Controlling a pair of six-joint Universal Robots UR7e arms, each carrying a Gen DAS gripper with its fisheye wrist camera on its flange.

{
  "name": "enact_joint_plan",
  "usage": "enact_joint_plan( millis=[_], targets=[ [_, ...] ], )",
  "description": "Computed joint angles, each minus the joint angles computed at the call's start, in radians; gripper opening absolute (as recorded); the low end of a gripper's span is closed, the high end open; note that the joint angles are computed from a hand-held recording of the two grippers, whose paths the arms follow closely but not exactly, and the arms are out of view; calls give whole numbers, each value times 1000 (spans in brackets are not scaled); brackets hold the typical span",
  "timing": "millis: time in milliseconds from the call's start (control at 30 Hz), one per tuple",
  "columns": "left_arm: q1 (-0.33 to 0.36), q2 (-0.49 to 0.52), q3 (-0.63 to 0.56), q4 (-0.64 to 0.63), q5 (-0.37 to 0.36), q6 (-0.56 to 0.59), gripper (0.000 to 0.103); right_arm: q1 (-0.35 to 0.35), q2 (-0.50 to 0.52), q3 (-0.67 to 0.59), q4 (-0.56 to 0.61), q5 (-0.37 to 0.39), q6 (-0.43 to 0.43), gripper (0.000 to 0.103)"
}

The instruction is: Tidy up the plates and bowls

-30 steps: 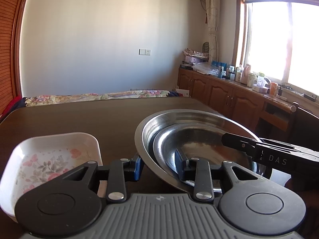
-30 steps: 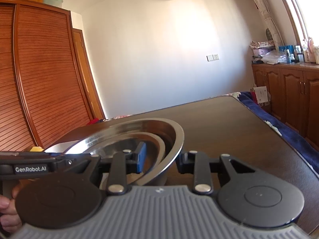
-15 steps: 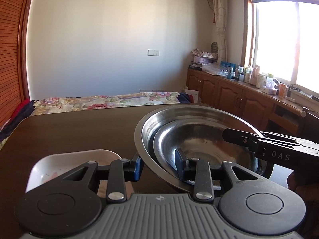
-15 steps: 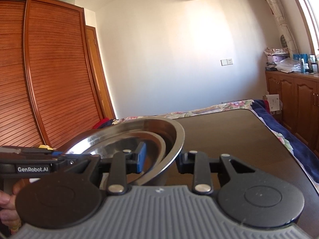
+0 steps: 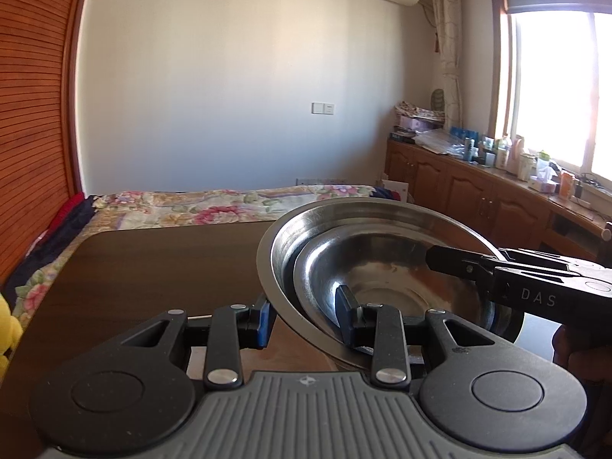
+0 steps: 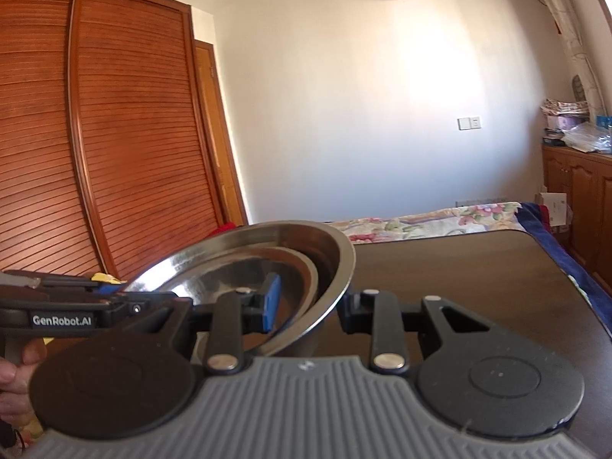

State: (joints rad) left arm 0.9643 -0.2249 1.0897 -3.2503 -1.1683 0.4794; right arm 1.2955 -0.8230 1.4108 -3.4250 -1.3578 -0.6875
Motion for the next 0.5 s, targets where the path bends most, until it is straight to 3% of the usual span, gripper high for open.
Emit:
enact_joint_plan(
  millis=[500],
  targets=[
    [21,-83,104,-87,55,9,36,50,35,-35,84,3,-35,33]
  ],
)
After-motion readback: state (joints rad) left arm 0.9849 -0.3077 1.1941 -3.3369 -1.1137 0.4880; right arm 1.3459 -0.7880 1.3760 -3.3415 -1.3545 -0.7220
